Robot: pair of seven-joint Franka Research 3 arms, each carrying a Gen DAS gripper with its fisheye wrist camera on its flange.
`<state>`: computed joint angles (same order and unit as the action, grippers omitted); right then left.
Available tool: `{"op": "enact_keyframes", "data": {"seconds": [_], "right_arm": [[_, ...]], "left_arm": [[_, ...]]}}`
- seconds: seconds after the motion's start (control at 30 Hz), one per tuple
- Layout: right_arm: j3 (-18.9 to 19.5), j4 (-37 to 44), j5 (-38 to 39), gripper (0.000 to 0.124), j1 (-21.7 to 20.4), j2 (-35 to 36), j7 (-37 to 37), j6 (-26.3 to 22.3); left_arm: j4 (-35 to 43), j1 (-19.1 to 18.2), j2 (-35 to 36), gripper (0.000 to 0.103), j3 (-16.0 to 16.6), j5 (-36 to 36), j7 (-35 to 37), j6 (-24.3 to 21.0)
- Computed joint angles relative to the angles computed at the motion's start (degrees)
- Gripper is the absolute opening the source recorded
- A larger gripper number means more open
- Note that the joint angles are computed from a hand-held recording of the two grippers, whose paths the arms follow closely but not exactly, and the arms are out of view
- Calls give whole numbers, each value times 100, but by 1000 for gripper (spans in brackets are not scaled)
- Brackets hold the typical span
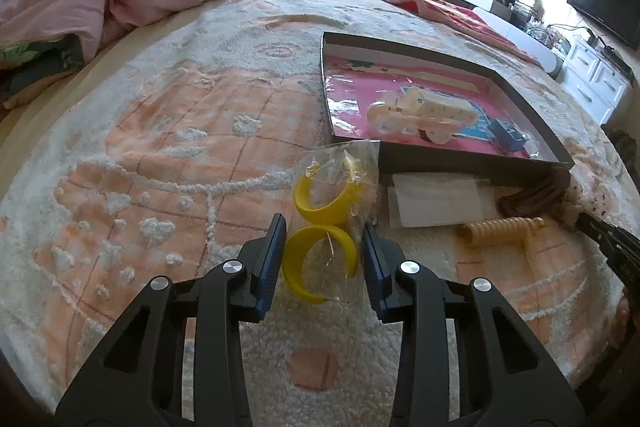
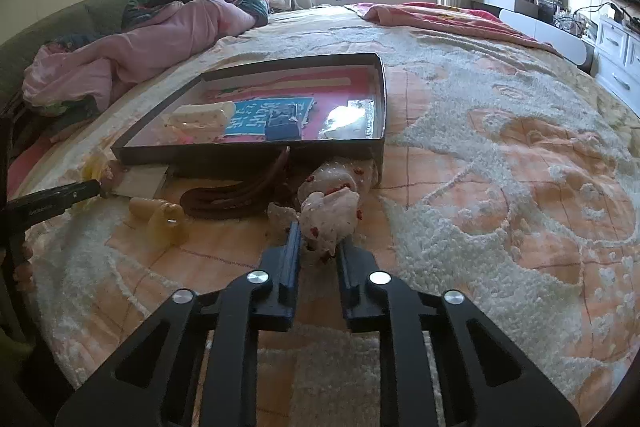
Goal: Organize jewelry
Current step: 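Grasp the yellow bangle bag with the left tool while the right tool grasps the pink polka-dot scrunchie, then lift the bangle bag and scrunchie and carry both toward the black tray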
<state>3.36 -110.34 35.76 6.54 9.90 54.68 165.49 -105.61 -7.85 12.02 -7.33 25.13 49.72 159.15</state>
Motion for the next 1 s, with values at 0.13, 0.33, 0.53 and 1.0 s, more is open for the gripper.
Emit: {"op": "enact_keyframes", "data": {"seconds": [0.13,0.33,0.53,1.0], "right_arm": [[15,-42,111,9,-24,-76,-84,-30],[-11,-113,350,9,-39,-234,-198,-30],[-64,-198,554,9,-33,-382,-365,100],[-56,-123,1257,9,-4,-493,-1026,188]], "left_arm": [[-110,-12,-113,28,15,58,-125,49],[-244,3,-275,28,-10,101,-203,149],[-227,-41,-295,28,-65,168,-143,219],[206,-203,-31,28,-180,-111,322,278]]}}
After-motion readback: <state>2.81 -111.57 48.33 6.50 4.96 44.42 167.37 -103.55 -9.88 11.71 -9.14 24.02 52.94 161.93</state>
